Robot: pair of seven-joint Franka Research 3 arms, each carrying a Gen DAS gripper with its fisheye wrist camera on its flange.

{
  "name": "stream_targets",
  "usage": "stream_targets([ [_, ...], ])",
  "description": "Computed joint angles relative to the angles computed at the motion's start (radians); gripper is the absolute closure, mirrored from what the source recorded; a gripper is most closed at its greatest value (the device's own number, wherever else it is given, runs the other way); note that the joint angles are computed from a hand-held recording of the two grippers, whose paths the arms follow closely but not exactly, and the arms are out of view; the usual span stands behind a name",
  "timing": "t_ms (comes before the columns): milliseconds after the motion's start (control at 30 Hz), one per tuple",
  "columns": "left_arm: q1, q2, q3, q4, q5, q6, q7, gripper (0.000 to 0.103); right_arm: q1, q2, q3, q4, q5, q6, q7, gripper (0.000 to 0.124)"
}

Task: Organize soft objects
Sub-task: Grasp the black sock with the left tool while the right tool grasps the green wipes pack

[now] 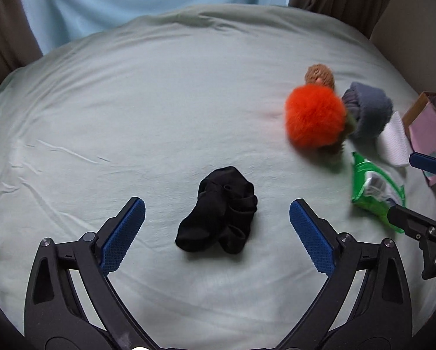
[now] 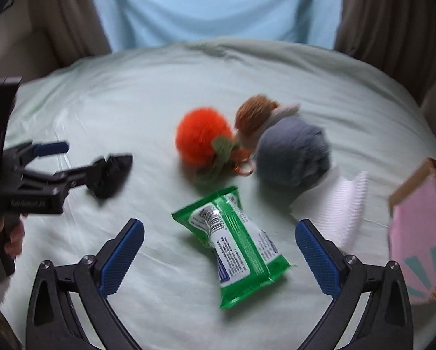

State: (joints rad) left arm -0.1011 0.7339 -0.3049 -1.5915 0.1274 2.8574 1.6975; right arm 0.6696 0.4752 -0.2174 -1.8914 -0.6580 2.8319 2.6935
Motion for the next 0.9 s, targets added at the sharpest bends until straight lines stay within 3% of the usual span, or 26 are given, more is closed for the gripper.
stream_targets([
  [100,-0.037,0.053,0.037,0.050,0.024,0.001,-0.020,0.010,-0.036,0.043,0.021,0.015,0.039,0.031,-0.066,0.021],
  [167,-0.046,0.083,0.042,0.080,0.033,-0.009,-0.027,0.016,-0.057,0.069,0.035,0.021,0.085,0.048,-0.127,0.030],
  [300,-0.060,0.114,0.055,0.100,0.060,0.016,-0.033,0.017,-0.077,0.100,0.050,0.028,0.167,0.060,-0.229,0.041],
  [433,-0.068,0.129,0.060,0.123,0.074,0.010,-0.043,0.018,-0.046,0.113,0.023,0.039,0.200,0.054,-0.299,0.053],
  [600,-0.065,0.107,0.053,0.097,0.093,0.020,-0.030,0.042,-0.002,0.117,-0.008,0.044,0.246,0.047,-0.336,0.066],
  [667,-0.052,0.096,0.034,0.082,0.094,0.014,-0.005,0.062,0.020,0.110,-0.028,0.032,0.249,0.049,-0.326,0.071],
  [733,-0.043,0.087,0.023,0.072,0.091,0.010,0.016,0.074,0.039,0.109,-0.044,0.028,0.254,0.052,-0.304,0.073],
  [900,-0.040,0.069,0.019,0.055,0.076,-0.003,0.029,0.085,0.038,0.098,-0.047,0.016,0.285,0.064,-0.283,0.077],
])
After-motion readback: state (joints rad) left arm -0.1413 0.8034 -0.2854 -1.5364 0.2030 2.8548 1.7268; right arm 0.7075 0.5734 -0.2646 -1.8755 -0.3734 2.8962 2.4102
